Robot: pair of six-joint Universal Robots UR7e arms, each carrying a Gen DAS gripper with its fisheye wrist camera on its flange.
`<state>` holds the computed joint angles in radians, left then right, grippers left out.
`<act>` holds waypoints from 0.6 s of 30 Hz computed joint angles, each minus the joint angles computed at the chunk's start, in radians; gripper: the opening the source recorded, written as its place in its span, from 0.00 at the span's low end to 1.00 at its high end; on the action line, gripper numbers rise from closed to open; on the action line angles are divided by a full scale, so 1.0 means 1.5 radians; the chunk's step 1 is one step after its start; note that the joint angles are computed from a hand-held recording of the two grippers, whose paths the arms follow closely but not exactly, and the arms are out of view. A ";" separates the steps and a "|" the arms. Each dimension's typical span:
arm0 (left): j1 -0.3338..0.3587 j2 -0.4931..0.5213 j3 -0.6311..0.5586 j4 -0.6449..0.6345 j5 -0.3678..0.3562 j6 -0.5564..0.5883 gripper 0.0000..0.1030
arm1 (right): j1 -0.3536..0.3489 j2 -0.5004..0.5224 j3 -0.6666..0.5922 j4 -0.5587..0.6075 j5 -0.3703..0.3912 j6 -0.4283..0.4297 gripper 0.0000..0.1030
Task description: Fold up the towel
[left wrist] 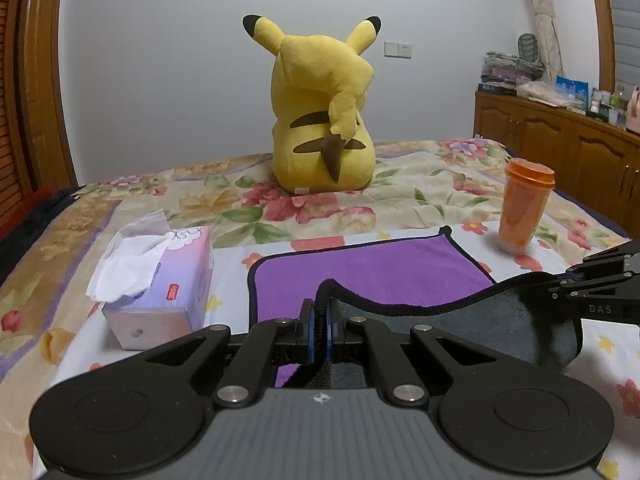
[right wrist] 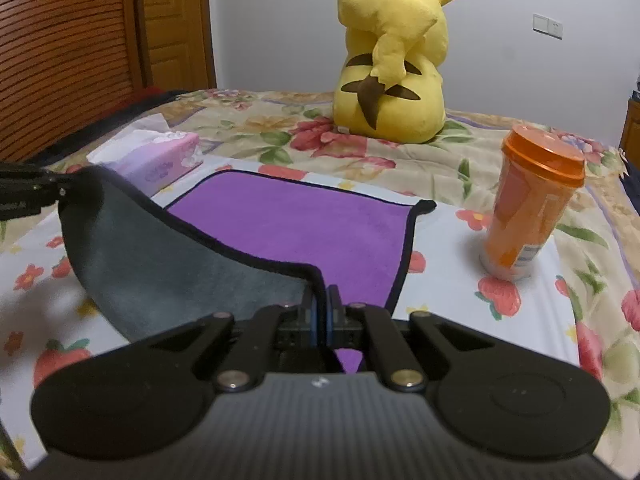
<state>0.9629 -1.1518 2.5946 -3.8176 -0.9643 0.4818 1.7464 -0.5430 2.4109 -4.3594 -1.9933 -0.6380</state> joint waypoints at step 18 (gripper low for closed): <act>0.044 0.044 -0.063 0.009 -0.027 0.015 0.08 | -0.020 0.014 -0.050 0.021 0.002 -0.035 0.05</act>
<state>1.0294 -1.0862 2.5008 -3.8035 -1.0042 0.5049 1.7162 -0.5221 2.3355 -4.3282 -1.9895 -0.6898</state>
